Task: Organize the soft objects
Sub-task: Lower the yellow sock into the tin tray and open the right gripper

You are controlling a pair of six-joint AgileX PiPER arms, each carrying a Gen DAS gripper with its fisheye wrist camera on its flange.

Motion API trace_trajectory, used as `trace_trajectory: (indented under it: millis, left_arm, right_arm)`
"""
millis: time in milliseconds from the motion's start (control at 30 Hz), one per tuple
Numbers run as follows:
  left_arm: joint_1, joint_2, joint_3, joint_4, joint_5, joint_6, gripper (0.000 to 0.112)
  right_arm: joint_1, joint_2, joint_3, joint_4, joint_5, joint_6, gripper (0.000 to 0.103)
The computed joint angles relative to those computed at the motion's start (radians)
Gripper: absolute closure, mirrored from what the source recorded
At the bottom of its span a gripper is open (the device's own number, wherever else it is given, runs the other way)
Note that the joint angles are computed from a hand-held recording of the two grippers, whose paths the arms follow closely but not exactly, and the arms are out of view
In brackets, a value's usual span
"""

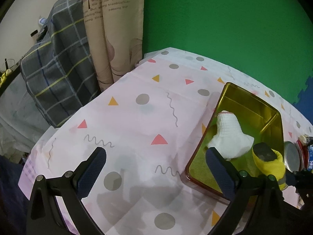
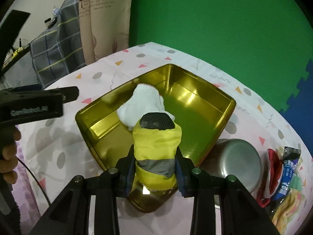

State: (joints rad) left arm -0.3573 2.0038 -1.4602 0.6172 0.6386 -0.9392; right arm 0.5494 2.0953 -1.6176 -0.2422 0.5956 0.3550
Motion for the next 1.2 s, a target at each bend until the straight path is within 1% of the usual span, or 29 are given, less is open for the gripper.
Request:
trace_trajectory:
  millis: [133,167,300,400,500,567,733,867,967,1200]
  left_arm:
    - [0.001,0.000,0.001,-0.020,-0.013,0.016,0.011]
    - [-0.001,-0.002,0.004,-0.019,-0.017,0.016,0.011]
    - [-0.007,-0.002,0.006,-0.008,-0.022,0.011,0.011]
    - [-0.009,0.001,0.002,-0.012,-0.018,0.018,0.011]
    - [-0.011,0.002,0.001,-0.010,-0.017,0.019,0.011]
    - [-0.012,0.001,0.003,-0.012,-0.021,0.019,0.011]
    - [-0.016,0.003,-0.001,-0.016,-0.026,0.028,0.011]
    - [-0.024,0.009,-0.010,-0.013,-0.018,0.029,0.011]
    - [-0.036,0.009,-0.012,0.000,-0.017,0.022,0.011]
    - [-0.089,0.013,-0.029,0.039,0.000,0.015,0.011]
  right_arm:
    - [-0.002,0.034,-0.040,0.012,0.020,-0.014,0.068]
    - [-0.002,0.040,-0.049,0.016,0.026,-0.018,0.066]
    - [0.001,0.050,-0.065,0.014,0.036,-0.021,0.066]
    - [-0.003,0.059,-0.081,0.036,0.050,-0.037,0.064]
    - [-0.009,0.053,-0.071,0.060,0.038,-0.051,0.059]
    - [-0.012,0.045,-0.059,0.065,0.027,-0.055,0.054]
    - [-0.020,0.005,-0.015,0.063,-0.005,-0.032,0.054]
    - [-0.030,-0.061,0.062,0.053,-0.057,0.005,0.054]
    - [-0.039,-0.126,0.149,0.030,-0.101,0.045,0.054]
    - [-0.064,-0.309,0.401,-0.152,-0.179,0.227,0.054]
